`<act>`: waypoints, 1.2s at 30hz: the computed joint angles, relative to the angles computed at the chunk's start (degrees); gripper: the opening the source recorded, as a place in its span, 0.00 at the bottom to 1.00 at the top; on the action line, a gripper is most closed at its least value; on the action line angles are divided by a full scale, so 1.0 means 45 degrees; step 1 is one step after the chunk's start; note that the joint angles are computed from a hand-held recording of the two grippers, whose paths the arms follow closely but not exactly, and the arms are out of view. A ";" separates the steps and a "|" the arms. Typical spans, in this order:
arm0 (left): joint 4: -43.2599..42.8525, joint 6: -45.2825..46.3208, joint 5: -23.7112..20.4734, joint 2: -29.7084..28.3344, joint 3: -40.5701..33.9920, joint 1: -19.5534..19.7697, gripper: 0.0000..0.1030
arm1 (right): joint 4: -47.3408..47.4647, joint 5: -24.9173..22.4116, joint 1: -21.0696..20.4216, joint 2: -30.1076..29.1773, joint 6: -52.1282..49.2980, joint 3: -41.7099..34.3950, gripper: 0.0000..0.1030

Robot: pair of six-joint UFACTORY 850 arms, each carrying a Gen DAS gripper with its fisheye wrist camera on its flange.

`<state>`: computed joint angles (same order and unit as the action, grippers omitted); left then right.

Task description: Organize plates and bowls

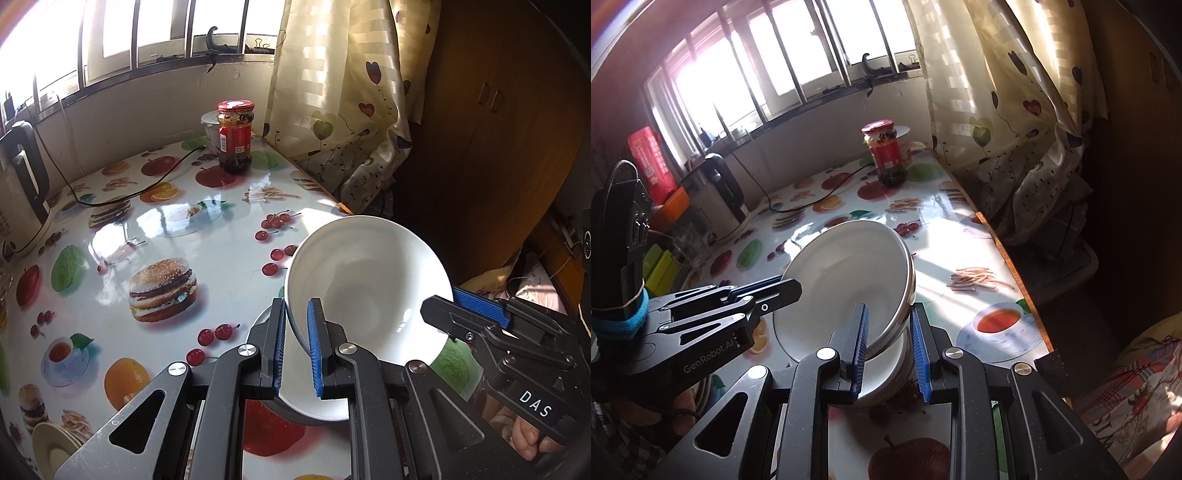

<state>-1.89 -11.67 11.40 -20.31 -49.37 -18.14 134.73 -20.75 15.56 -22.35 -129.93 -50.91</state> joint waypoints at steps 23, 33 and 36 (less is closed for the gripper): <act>0.0054 -0.0568 0.0109 -0.0276 0.0483 0.0065 0.12 | -0.0403 -0.0026 0.0216 -0.0556 0.0408 0.0102 0.22; 0.0199 -0.0728 0.0127 -0.0479 0.0416 0.0102 0.12 | -0.0535 0.0108 0.0255 -0.0865 0.0565 -0.0093 0.22; 0.0224 -0.0765 0.0129 -0.0487 0.0404 0.0084 0.12 | -0.0364 0.0123 0.0291 -0.0909 0.0410 -0.0111 0.22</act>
<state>-0.88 -15.11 11.98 -22.50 -47.55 -17.76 133.09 -20.20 16.87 -26.44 -128.09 -51.41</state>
